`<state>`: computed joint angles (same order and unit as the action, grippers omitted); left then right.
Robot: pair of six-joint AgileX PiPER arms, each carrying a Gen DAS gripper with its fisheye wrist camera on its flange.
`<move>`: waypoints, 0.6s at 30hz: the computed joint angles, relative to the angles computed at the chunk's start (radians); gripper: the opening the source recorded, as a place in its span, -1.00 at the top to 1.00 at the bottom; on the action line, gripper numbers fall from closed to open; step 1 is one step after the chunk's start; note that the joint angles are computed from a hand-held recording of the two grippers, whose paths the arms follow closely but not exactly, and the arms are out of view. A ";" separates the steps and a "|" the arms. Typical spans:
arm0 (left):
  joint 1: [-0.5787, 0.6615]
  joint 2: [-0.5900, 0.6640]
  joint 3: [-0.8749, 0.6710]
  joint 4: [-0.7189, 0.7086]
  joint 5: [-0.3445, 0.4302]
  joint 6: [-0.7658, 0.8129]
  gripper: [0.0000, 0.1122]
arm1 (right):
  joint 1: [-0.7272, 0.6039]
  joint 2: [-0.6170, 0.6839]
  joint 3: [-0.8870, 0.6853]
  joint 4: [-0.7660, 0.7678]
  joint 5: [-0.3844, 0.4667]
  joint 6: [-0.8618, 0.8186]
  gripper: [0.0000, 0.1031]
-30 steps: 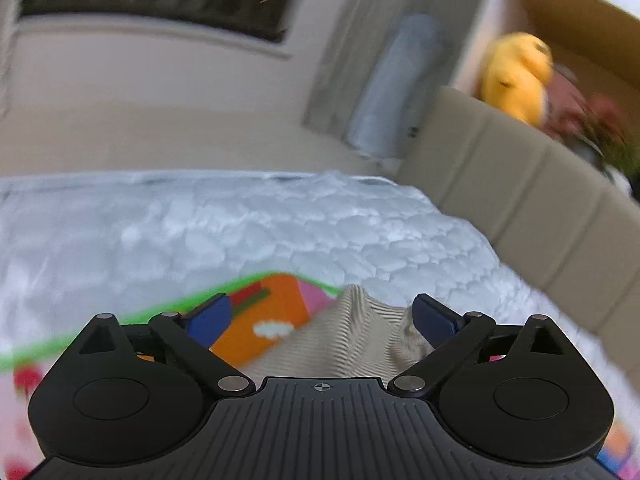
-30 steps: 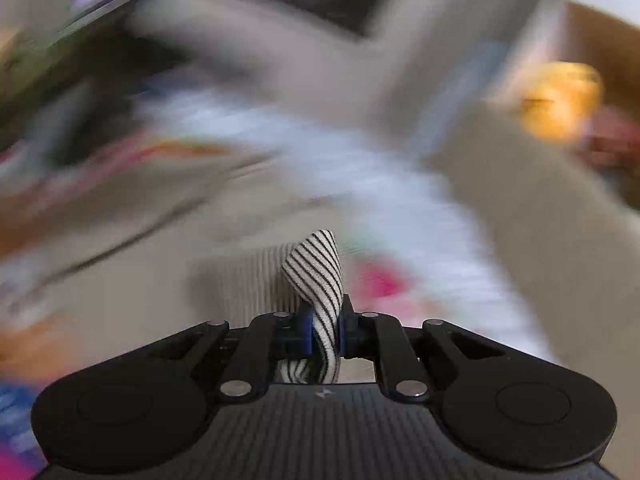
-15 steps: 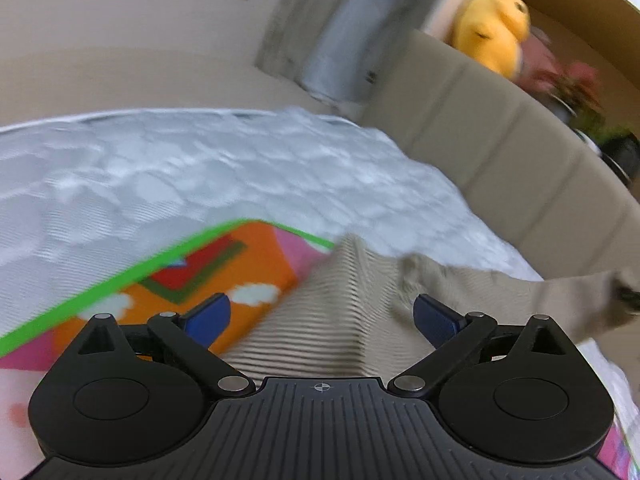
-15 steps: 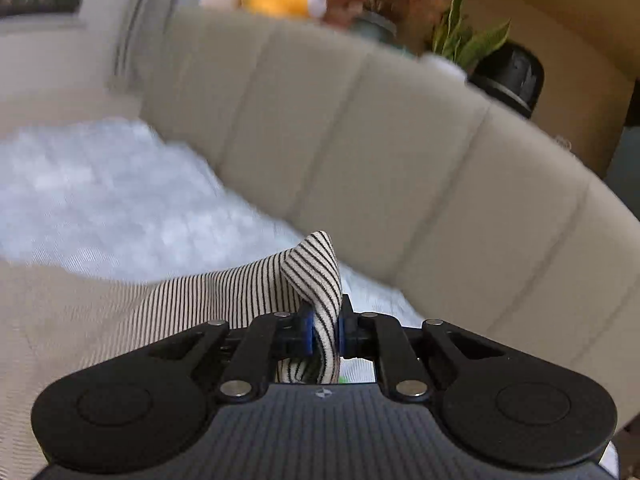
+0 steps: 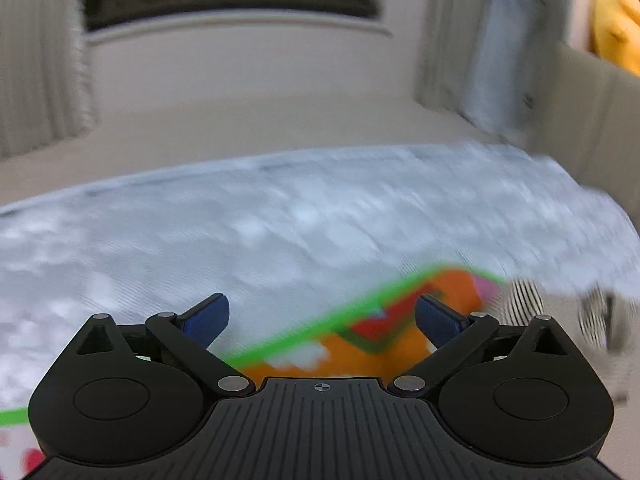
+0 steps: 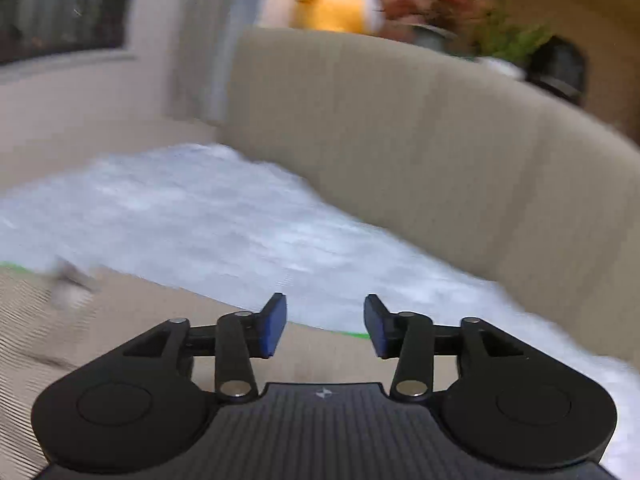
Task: Fold clothes
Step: 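Lift the held sleeve up off the mat with the right gripper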
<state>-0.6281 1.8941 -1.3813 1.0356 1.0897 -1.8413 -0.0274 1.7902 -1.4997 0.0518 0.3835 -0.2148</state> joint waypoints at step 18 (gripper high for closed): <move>0.130 -0.281 0.271 -0.409 -0.661 0.324 -0.84 | 0.361 0.511 -0.645 0.092 0.409 -0.090 0.89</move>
